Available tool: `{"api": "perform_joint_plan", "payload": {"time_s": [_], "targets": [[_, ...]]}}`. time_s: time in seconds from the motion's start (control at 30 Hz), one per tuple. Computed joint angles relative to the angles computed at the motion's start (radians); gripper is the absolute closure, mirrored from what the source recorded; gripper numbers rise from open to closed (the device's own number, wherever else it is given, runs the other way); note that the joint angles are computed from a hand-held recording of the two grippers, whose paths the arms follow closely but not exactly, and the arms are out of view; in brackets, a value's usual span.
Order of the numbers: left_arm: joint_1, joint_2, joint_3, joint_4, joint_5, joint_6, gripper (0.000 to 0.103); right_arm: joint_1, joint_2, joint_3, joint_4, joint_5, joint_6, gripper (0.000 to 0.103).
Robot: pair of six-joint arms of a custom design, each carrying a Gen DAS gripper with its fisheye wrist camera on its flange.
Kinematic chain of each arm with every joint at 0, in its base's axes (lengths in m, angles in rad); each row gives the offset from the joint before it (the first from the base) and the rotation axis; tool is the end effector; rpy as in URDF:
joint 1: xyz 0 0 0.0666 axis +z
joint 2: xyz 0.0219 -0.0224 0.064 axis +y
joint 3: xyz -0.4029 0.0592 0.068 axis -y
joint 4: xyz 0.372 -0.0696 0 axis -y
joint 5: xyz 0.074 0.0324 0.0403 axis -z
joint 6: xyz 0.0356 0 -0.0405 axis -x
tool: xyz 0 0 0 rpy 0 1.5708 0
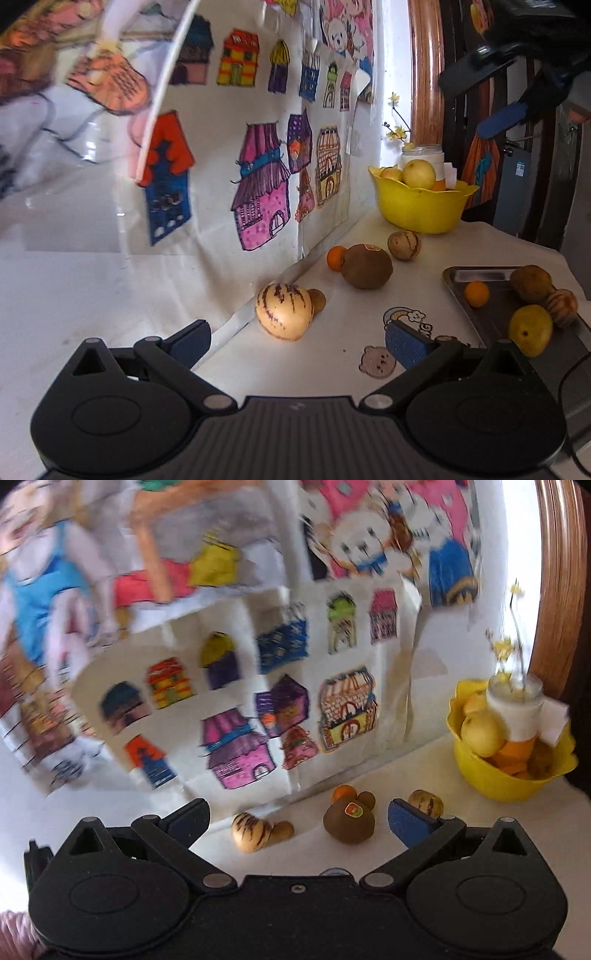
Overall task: Organize fruits
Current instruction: 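Close the left tool on the purple-striped pepino while the right tool closes on a small brown fruit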
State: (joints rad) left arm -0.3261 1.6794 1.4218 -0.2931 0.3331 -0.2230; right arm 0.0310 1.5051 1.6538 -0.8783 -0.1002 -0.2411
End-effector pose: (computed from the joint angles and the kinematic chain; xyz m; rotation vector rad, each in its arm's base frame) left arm 0.5499 -0.1987 0.3725 0.7616 1.9733 -0.4142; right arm 0.5123 0.0190 0.5191 0.1906 2.3014 0.2548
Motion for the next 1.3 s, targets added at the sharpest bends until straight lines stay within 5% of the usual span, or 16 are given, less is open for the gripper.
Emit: {"api": "perform_joint_plan", "payload": {"time_s": [0.33, 0.6, 0.83, 1.3], "targets": [[-0.039, 0.089, 0.081, -0.022, -0.052, 0.068, 0.0, -0.065, 0.128, 0.031, 0.056, -0.102, -0.027, 0.001], [-0.052, 0.13, 0.122, -0.021, -0.101, 0.179, 0.0, -0.111, 0.244, 0.101, 0.03, -0.177, -0.154, 0.009], [-0.062, 0.17, 0.161, -0.015, -0.104, 0.264, 0.001, -0.113, 0.29, 0.115, 0.03, -0.206, -0.134, 0.011], [-0.077, 0.21, 0.179, 0.045, -0.134, 0.345, 0.014, -0.106, 0.351, 0.132, 0.057, -0.121, -0.147, 0.04]]}}
